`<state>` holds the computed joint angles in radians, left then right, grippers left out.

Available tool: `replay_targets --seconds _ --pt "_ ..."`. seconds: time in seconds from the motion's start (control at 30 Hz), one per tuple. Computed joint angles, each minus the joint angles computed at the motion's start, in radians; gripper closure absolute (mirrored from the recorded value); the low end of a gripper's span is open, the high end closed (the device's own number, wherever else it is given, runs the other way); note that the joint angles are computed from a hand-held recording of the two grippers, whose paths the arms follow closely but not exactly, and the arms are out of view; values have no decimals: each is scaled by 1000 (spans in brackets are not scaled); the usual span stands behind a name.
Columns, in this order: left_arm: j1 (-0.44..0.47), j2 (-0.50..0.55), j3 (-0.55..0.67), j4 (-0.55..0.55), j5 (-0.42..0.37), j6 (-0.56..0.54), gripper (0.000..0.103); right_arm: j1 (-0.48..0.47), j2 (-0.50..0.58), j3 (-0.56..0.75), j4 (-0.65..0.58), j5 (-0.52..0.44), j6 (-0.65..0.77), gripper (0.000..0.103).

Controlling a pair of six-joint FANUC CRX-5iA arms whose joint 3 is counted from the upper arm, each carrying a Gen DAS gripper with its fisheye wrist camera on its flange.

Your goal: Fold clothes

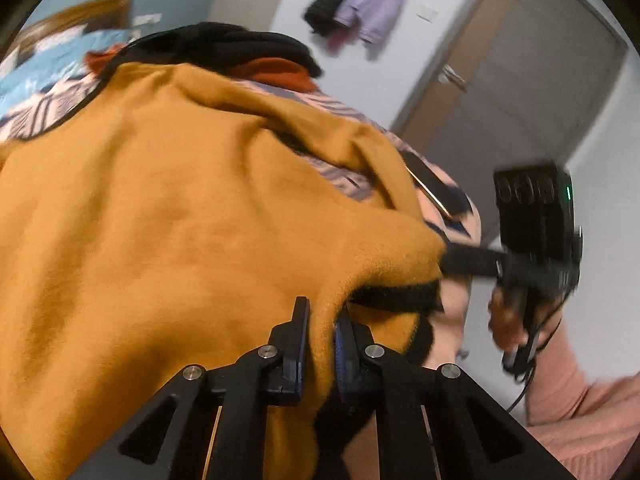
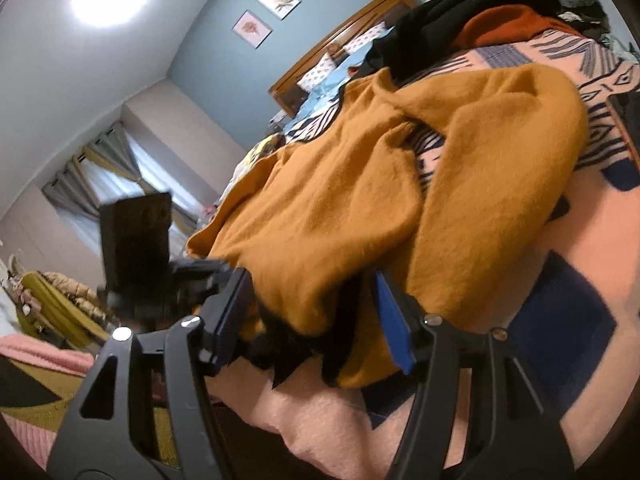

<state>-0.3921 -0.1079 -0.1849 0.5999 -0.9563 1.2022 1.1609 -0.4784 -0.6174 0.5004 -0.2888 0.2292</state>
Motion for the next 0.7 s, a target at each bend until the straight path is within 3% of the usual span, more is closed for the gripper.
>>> replay_targets --seconds 0.1,0.13,0.17,0.2,0.27,0.3,0.37,0.4,0.47,0.53,0.6,0.67,0.7 --pt "9 6 -2 16 -17 2 93 11 36 49 -114 -17 134 40" --pt "6 4 0 11 -25 1 93 13 47 66 -152 -21 180 45" --pt "3 5 4 5 -30 0 93 11 50 79 -198 -14 229 73" --pt "-1 5 6 6 -34 -4 92 7 46 73 -204 12 230 95" --pt "-4 8 3 33 -45 -34 91 -7 17 25 -131 86 132 95" --pt "-6 7 1 46 -50 -51 88 -16 -6 -12 -30 117 26 95" --pt "-10 -5 -9 75 -61 -94 56 -38 -61 -80 188 149 -178 95" --pt "-13 -12 -13 84 -64 -112 48 -39 -86 -95 241 140 -223 95" --pt "-21 -30 -23 91 -69 -149 35 18 -123 -81 224 18 -187 95" --pt "-26 -38 -21 71 -80 -153 29 97 -108 -2 99 -204 -56 94" --pt "-28 -42 -13 39 -90 -137 27 140 -68 78 21 -406 18 84" --pt "-20 -49 -15 16 -96 -114 26 156 -76 73 67 -476 -32 59" --pt "-11 -55 -23 22 -95 -108 26 155 -100 46 125 -465 -88 54"
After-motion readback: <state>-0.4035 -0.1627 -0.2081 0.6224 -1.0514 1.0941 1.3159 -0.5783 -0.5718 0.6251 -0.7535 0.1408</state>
